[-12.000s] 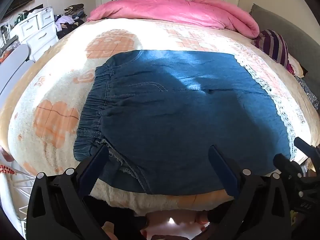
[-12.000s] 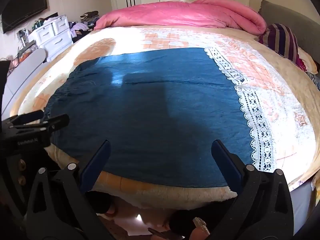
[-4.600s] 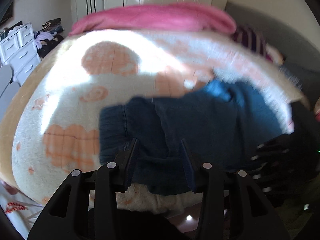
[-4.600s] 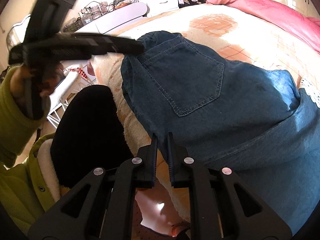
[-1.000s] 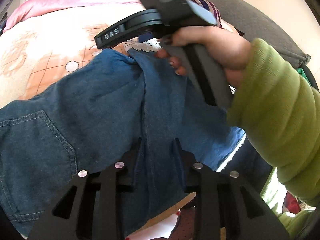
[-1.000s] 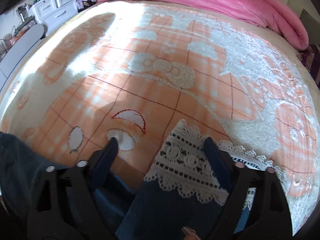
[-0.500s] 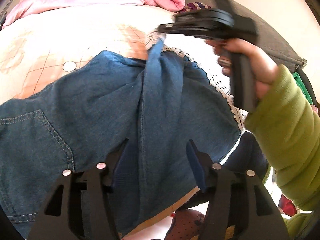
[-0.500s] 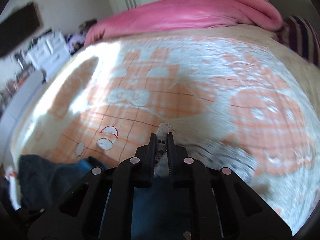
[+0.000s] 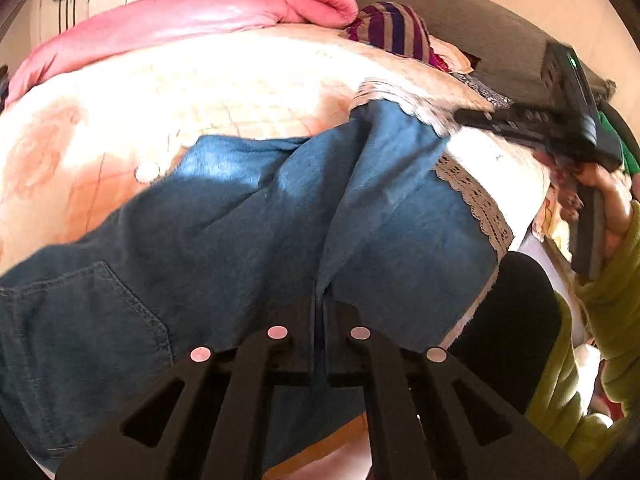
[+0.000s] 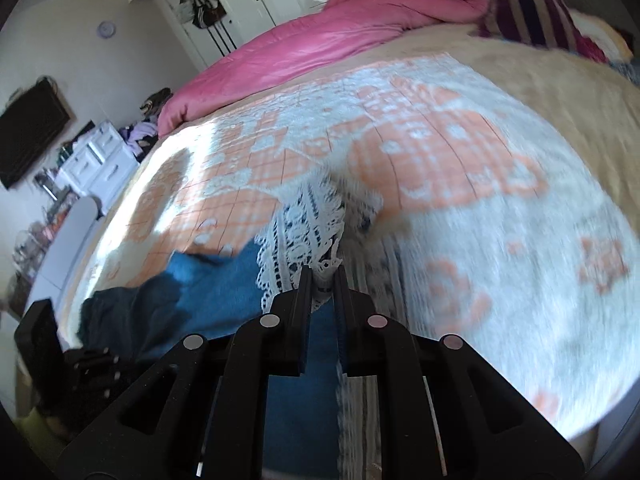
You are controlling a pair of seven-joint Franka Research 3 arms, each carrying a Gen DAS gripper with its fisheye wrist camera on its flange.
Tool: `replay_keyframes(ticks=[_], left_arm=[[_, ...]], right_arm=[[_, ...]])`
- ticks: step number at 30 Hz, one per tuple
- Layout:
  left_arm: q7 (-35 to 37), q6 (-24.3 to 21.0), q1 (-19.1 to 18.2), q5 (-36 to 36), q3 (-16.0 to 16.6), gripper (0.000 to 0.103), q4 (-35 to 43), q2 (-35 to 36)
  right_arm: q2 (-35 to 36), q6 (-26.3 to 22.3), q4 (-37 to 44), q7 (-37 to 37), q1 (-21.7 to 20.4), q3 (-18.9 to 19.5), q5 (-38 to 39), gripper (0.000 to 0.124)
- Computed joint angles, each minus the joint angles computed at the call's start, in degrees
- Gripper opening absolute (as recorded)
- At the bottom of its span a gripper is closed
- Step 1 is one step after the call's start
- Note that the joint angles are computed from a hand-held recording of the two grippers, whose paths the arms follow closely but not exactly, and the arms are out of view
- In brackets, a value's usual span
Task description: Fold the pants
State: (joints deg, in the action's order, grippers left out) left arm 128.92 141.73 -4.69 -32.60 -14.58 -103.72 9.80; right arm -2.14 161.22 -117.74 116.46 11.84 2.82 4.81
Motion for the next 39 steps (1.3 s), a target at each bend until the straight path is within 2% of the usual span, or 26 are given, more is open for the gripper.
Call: replay_keyframes(ticks=[8, 12, 17, 20, 21, 23, 24, 25, 27, 29, 31, 32, 34, 35, 38, 39], left_arm=[[7.2, -2.2, 0.1, -4.3, 0.5, 0.002, -3.6, -3.4], [8.4, -1.2, -1.5, -0.9, 0.9, 0.002, -5.6, -4.4], [12.2, -2.0, -2.3, -1.4, 1.5, 0.002, -7.2, -6.0], [12.5, -2.5, -2.6, -1.4, 1.9, 0.002, -7.6, -6.1], [12.2, -2.6, -2.7, -1.2, 2.0, 0.002, -7.5, -6.0], [11.9, -2.6, -2.8, -1.0, 2.1, 0.002, -7.5, -5.9], [11.9, -2.6, -2.8, -0.9, 2.1, 0.002, -7.5, -5.8], [11.9, -2.6, -2.8, -0.9, 2.1, 0.002, -7.4, -5.8], [12.0, -2.8, -2.7, -1.2, 2.2, 0.002, -7.3, -5.8], [11.5, -2.9, -2.7, -1.1, 2.2, 0.002, -7.2, -5.6], [11.2, -2.8, -2.7, -1.0, 2.2, 0.002, -7.1, -5.5], [11.0, -2.8, -2.7, -1.1, 2.2, 0.002, -7.2, -5.5], [10.8, -2.6, -2.6, -1.2, 2.2, 0.002, -7.5, -5.8], [10.7, -2.7, -2.6, -1.3, 2.2, 0.002, -7.5, -6.0], [10.3, -2.7, -2.8, -0.8, 2.2, 0.002, -7.3, -6.0], [10.1, -2.7, -2.8, -0.5, 2.3, 0.002, -7.2, -5.9]], right_arm=[[-12.1, -1.7, -14.1, 3.4, -0.9, 1.6, 4.1, 0.006], [-14.4, -3.5, -17.1, 5.3, -2.0, 2.7, 4.2, 0.006], [-15.4, -4.4, -18.5, 7.3, -3.1, 3.7, 2.6, 0.006], [-13.9, -10.6, -15.8, 9.8, -4.8, 5.8, -3.8, 0.007], [-12.9, -14.0, -14.1, 10.9, -5.3, 6.9, -7.7, 0.009], [-12.3, -17.1, -12.4, 12.7, -5.3, 7.7, -13.4, 0.014], [-12.7, -18.2, -12.1, 14.5, -5.5, 8.2, -16.7, 0.024], [-13.5, -18.8, -12.1, 17.2, -6.1, 9.2, -21.6, 0.028], [-14.9, -19.2, -12.1, 19.1, -6.2, 10.2, -28.4, 0.028], [-15.1, -17.2, -11.9, 15.7, -4.4, 9.7, -30.6, 0.028], [-13.4, -12.9, -11.5, 5.4, -0.4, 6.8, -25.3, 0.028], [-11.9, -12.4, -10.5, -0.4, 1.4, 6.3, -23.1, 0.028], [-8.5, -14.7, -7.5, -6.6, 2.9, 7.2, -23.2, 0.028], [-6.7, -15.9, -5.9, -8.1, 3.4, 7.6, -24.0, 0.028], [-3.5, -15.2, -3.8, -11.2, 4.9, 7.1, -24.6, 0.028], [-2.2, -16.4, -2.7, -11.1, 5.2, 7.2, -27.2, 0.028]])
